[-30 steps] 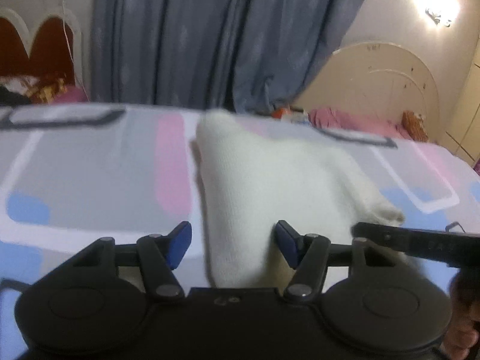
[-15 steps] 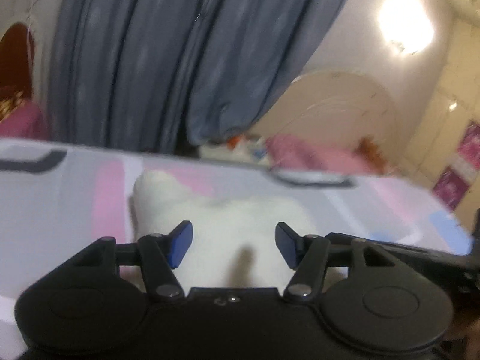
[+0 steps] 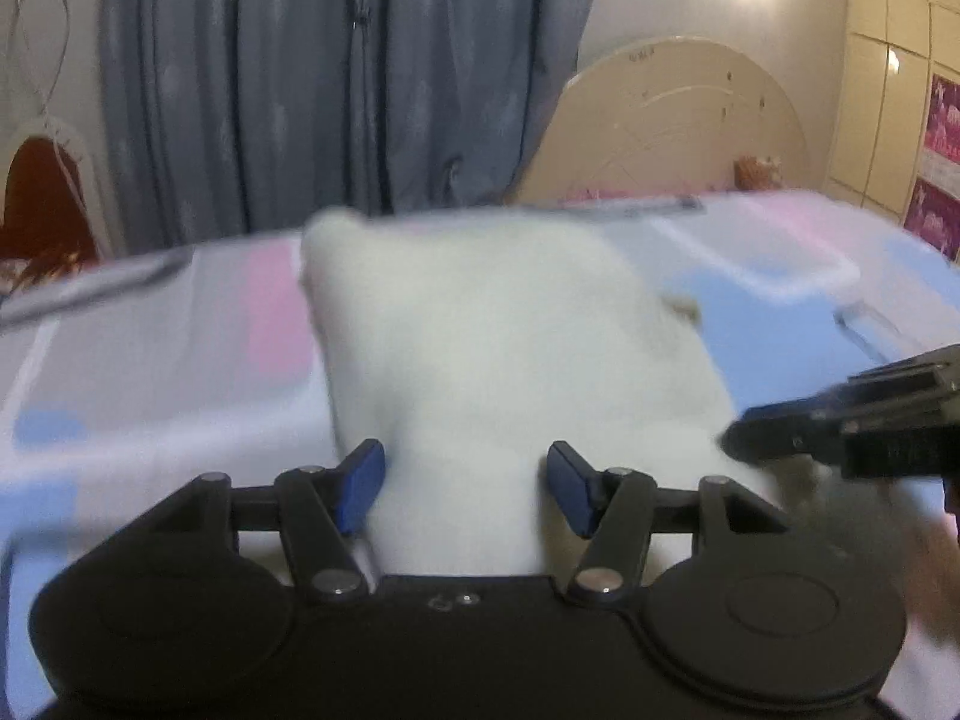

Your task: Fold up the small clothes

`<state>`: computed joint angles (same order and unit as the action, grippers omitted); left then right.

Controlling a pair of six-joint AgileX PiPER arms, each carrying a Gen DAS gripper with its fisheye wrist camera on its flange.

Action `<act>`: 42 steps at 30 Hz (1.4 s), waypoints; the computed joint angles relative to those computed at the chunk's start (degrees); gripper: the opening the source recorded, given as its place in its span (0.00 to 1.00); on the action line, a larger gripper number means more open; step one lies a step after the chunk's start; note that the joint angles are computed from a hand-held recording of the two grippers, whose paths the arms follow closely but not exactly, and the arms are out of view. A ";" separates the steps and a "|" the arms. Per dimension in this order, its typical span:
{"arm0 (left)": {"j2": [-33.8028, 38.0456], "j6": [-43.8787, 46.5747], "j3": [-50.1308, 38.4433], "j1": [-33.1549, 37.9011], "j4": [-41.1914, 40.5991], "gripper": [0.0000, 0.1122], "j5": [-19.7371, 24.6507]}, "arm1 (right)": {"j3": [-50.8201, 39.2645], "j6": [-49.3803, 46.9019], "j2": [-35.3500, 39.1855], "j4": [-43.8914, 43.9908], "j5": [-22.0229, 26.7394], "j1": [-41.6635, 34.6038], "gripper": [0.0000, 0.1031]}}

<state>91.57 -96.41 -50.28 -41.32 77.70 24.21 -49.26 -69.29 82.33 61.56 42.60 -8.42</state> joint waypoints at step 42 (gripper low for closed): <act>-11.10 8.42 0.45 3.08 -17.50 0.80 -1.56 | 2.78 10.93 -6.51 1.08 -6.00 5.78 0.48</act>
